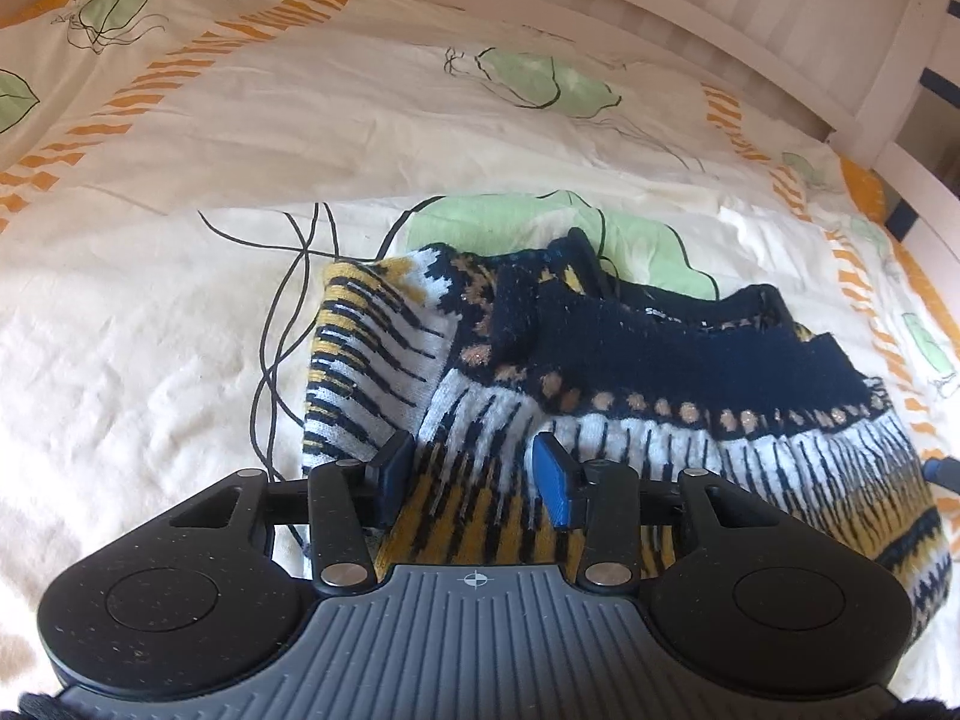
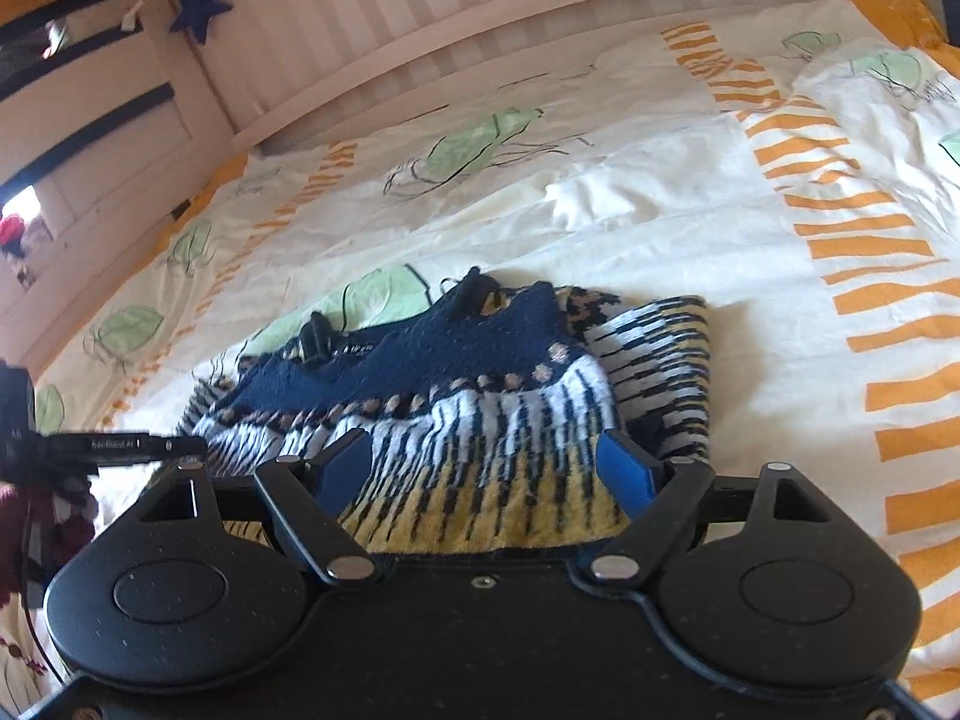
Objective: Fold small clothes
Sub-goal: 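Move both tools to the folded edge of the sweater and close on it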
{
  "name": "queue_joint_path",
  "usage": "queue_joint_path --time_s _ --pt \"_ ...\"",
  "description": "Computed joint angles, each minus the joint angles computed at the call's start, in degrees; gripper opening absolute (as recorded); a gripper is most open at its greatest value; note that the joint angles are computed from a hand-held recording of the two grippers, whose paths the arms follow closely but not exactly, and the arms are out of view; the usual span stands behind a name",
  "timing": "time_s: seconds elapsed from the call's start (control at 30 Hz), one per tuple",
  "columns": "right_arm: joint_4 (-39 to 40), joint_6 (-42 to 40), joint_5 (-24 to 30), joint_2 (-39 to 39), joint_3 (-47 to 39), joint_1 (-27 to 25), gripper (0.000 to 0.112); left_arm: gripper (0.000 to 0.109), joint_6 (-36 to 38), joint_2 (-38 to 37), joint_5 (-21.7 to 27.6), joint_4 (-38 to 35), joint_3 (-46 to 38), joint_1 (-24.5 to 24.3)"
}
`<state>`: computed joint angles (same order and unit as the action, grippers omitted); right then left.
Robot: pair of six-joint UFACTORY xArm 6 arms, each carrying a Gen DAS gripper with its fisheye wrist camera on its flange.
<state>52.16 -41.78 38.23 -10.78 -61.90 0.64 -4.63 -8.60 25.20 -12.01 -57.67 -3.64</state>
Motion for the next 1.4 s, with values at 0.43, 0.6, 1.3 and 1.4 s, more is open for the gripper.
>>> queue_joint_path --time_s 0.43,0.6,1.3,1.4 --pt "0.27 -0.04 -0.98 -0.11 0.01 -0.37 0.084 0.005 -10.38 -2.17 -6.08 18.71 2.10 0.34" --pt "-2.03 1.14 -2.01 0.00 0.23 -0.11 0.084 0.005 -9.80 -0.17 -3.00 16.62 1.20 0.31" --pt "-0.75 -6.18 -15.38 4.46 -0.76 3.24 0.012 0.006 -9.38 -1.36 -8.55 18.65 3.61 0.14" --pt "-5.39 -2.39 -14.95 6.19 -1.60 3.04 0.012 0.007 -12.73 -1.02 -9.55 27.68 3.69 0.26"
